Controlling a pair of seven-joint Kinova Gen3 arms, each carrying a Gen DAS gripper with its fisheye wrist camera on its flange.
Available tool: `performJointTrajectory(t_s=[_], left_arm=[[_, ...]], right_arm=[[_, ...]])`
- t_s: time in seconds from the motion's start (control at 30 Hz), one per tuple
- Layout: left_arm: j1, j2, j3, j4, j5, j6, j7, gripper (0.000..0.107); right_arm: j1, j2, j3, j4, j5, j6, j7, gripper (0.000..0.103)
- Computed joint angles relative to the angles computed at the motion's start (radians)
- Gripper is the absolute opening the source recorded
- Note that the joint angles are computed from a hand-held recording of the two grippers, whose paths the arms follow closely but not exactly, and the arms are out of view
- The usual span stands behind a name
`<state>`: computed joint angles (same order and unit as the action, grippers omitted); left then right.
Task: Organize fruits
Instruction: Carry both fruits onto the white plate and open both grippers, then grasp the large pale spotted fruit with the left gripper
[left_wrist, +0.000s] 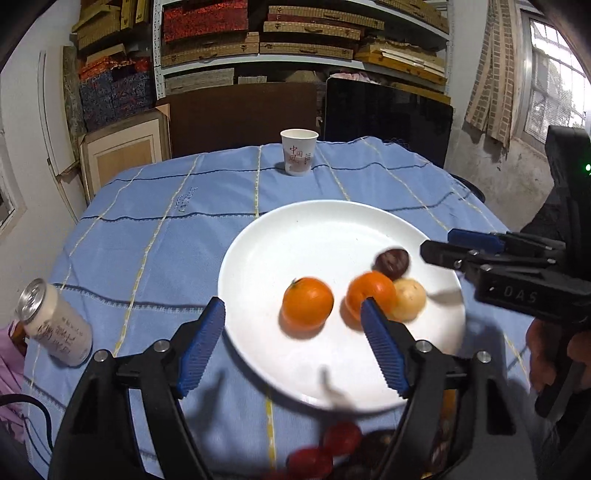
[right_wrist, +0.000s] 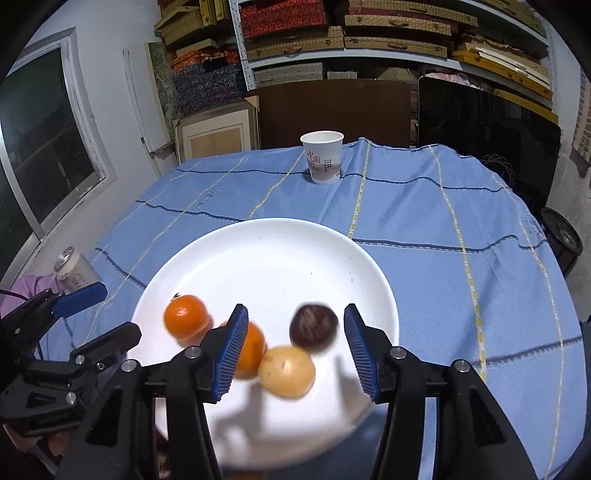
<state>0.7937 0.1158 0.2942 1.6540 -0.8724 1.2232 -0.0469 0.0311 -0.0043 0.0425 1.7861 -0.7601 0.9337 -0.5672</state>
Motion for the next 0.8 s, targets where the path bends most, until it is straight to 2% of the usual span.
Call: performJointTrajectory(t_s=[0.13, 0.33, 0.53, 0.63, 0.8], left_arm=[[0.076, -0.013, 0.052, 0.019, -0.012, 0.092, 0.058, 0.082], [0.175, -0.025, 0.113, 0.061, 0.015, 0.164, 0.179, 0.085], [0.243, -0.019, 0.147, 0.103, 0.053, 0.203, 0.29, 0.088], [0.251, -0.01, 0.141, 0.113, 0.071, 0.2, 0.313, 0.088], [0.254, 0.02, 0.123, 0.115, 0.102, 0.201, 0.312, 0.088]], right_arm=[[0.043, -0.076, 0.06, 0.06, -0.025, 0.096, 0.079, 0.059], [0.078, -0.188, 0.173, 0.181, -0.028, 0.201, 0.189, 0.06], [0.093, -0.304, 0.282, 0.348, -0.018, 0.192, 0.325, 0.061], [0.095, -0.343, 0.32, 0.426, -0.028, 0.139, 0.38, 0.061], [0.074, -0.327, 0.363, 0.44, -0.035, 0.135, 0.394, 0.061]])
